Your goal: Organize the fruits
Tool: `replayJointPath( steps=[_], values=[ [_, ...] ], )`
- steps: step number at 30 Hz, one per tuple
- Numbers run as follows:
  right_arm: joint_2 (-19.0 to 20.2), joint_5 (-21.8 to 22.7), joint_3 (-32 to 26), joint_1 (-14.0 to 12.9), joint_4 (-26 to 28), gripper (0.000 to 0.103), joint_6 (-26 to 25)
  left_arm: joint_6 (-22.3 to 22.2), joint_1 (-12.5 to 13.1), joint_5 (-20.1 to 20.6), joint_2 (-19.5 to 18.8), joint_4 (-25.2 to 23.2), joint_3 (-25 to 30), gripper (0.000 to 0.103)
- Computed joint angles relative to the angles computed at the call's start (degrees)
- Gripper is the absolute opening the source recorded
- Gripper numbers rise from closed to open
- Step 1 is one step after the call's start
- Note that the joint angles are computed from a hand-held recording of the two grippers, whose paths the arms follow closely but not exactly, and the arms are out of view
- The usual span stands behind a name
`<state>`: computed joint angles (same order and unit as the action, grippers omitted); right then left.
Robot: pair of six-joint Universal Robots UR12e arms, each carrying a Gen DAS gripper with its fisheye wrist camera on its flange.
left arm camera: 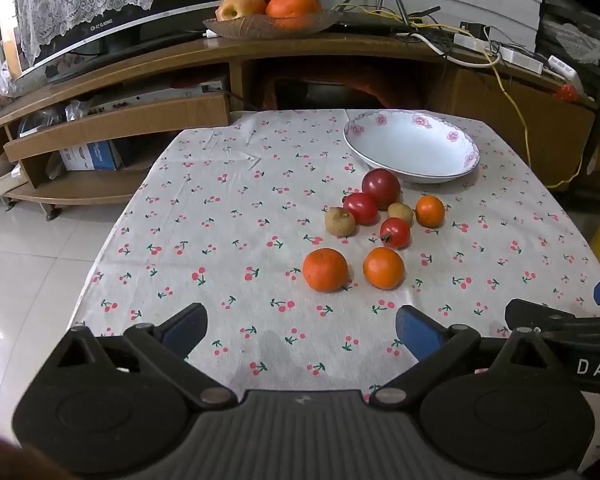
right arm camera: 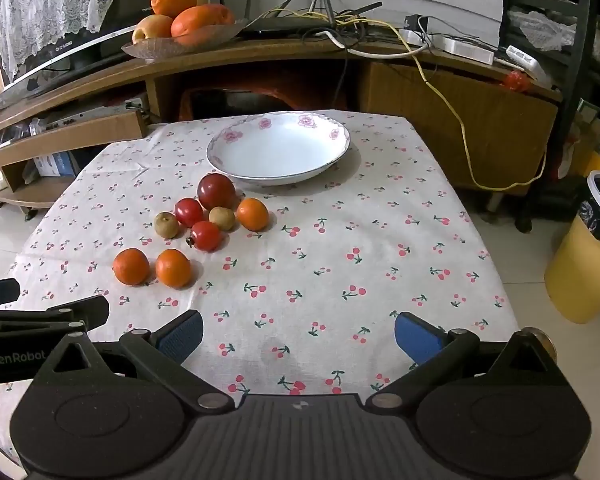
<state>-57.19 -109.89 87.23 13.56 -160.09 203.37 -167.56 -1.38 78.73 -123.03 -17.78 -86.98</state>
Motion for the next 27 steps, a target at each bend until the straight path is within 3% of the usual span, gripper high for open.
replayJointPath(
  steps=[27],
  values=[
    [0.1,1.0,-0.3,-0.1,0.7,0.096,-0.7,0.1,0.2,-0.7,0.0,-2.2,0.4,0.1]
  ],
)
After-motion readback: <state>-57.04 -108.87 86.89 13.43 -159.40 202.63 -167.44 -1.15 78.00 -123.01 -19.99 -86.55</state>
